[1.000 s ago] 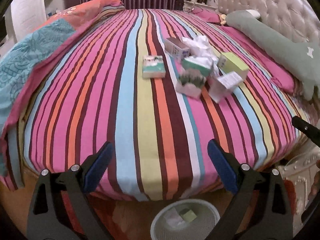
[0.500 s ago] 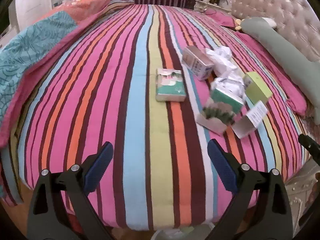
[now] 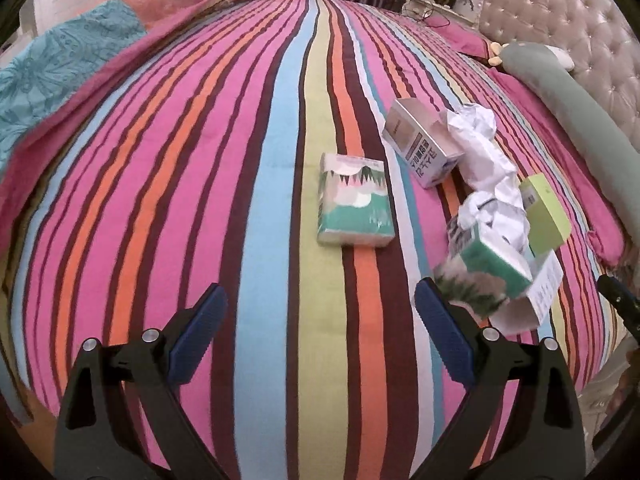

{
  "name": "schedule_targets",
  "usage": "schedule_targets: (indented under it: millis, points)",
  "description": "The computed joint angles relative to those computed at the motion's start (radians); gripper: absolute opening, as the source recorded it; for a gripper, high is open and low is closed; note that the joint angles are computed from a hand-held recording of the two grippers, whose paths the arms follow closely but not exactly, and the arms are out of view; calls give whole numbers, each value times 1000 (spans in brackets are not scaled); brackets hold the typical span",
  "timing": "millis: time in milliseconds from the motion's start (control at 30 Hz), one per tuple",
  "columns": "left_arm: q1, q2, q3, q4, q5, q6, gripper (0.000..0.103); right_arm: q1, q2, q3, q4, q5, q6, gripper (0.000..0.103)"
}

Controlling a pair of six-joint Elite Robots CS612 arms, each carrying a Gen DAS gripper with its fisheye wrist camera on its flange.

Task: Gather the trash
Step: 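Move both tools back over the bed toward the remaining items, then grasp the green tissue pack with the left tool while the right tool grasps the DHC green box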

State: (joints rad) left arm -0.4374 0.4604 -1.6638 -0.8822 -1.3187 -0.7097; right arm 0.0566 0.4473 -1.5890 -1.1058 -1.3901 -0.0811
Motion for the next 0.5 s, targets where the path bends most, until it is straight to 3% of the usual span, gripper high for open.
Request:
schedule_targets:
  millis: [500]
  points:
    - [58,-31,156,-99,-109,15,92,20,-49,153,-69,9,-107,66]
